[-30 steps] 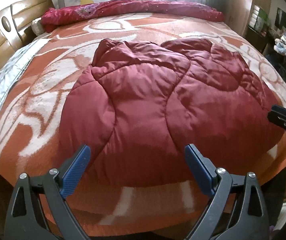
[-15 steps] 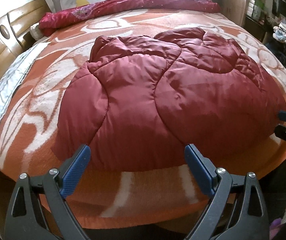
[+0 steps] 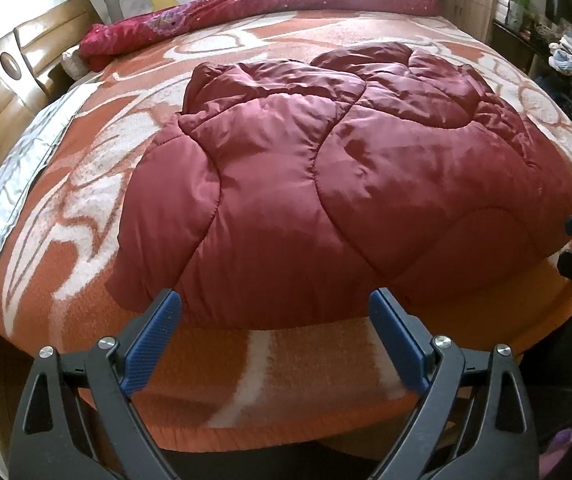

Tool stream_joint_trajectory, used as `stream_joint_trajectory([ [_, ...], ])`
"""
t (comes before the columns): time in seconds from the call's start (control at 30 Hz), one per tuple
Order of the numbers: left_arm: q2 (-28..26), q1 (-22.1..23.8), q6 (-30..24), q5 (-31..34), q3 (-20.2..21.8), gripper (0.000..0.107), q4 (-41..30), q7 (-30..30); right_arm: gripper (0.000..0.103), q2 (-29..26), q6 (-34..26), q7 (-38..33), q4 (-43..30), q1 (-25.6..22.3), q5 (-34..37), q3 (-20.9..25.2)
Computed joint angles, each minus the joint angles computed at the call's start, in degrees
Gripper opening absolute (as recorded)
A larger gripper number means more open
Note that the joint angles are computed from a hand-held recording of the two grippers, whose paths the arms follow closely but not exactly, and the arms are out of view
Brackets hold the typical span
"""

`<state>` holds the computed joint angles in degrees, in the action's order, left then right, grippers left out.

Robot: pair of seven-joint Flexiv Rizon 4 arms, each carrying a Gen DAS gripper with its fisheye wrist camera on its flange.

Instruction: Fold large clothes

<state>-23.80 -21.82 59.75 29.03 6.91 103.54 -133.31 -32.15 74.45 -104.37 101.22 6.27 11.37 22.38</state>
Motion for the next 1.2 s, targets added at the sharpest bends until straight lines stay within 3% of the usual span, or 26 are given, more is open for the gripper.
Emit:
stream_joint_trajectory([
  [0.2,-0.8,1.9,4.0,-1.6,0.1,0.096,-1.2,0.7,0.083,-2.3,1.3,2.2,-3.7,1.2,-0.4,-1.2],
  [0.4,-4.6,6.9,8.6,-11.4,-2.5,0.096,-1.4,7.9,0.087,-5.6,2.9,9.1,-6.4,5.4,-5.8,-6.6],
  [0.47,-6.0,7.3,9.6,-14.1,-2.4,0.103,-1.4,9.7,0.09,-6.7,2.2,10.6,-7.3,5.9,-8.0,-7.3],
  [0.6,-7.6,6.7,8.6,-17.6,-1.2,0.103,-2.6,12.3,0.089,-8.4,1.8,13.6,-9.2,6.4,-10.9,-8.4],
  [0.77,-8.5,5.7,8.3,-18.6,0.3,0.103,-3.5,13.5,0.087,-9.5,2.2,16.7,-11.5,5.7,-12.3,-8.7],
  [0.97,-9.9,2.6,7.0,-16.4,3.2,0.103,-5.6,11.4,0.091,-13.9,1.3,14.8,-14.4,3.9,-13.1,-6.4],
  [1.2,-10.0,2.6,5.6,-15.6,3.3,0.103,-6.5,10.6,0.092,-13.5,-0.7,14.6,-15.0,3.8,-13.1,-6.2],
])
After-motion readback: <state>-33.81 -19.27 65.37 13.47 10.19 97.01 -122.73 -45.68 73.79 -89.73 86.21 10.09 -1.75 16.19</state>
